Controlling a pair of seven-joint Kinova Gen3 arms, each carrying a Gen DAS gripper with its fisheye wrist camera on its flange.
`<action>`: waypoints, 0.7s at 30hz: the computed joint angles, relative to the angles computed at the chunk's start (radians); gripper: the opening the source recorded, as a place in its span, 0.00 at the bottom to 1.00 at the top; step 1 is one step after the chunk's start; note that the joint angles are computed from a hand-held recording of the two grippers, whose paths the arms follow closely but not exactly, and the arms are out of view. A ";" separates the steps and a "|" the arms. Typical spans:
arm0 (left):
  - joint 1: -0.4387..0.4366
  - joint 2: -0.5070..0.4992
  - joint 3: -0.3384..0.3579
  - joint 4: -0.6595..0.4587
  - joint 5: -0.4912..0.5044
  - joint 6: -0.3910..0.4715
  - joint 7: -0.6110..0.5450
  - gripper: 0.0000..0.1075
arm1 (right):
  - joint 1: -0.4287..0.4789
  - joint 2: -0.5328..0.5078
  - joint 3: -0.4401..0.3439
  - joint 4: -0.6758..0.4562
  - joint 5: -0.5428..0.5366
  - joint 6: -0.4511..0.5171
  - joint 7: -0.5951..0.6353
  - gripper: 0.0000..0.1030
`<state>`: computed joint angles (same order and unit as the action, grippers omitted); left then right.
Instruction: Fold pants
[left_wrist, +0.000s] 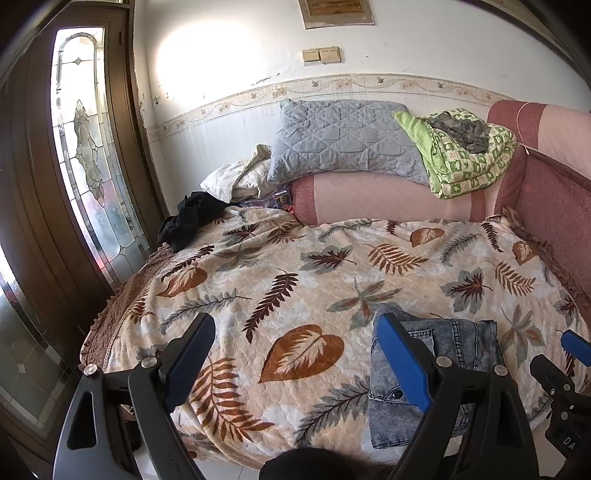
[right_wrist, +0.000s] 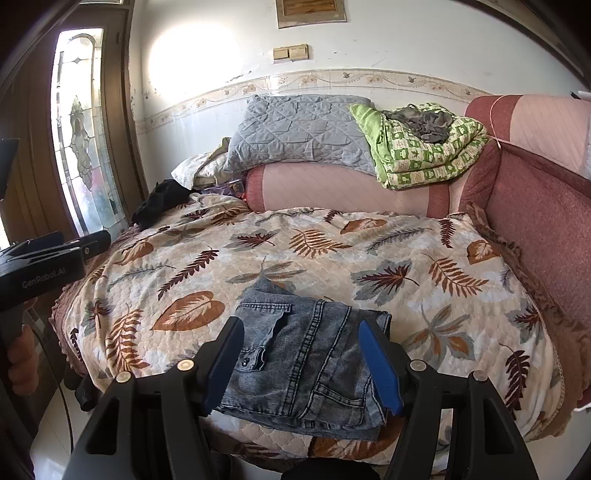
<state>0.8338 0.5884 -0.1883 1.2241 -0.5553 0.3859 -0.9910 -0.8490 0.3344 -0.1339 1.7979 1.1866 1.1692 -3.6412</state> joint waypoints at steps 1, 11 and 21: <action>-0.002 -0.001 0.001 0.002 0.000 -0.003 -0.003 0.83 | -0.001 0.002 0.000 -0.003 0.000 0.003 0.001 0.66; 0.016 -0.002 -0.020 0.007 -0.009 -0.006 0.016 0.83 | -0.007 0.008 0.002 -0.016 -0.002 0.009 0.015 0.66; 0.005 -0.005 -0.007 0.006 -0.010 0.000 0.009 0.83 | -0.009 0.014 0.006 -0.022 -0.012 0.006 0.018 0.66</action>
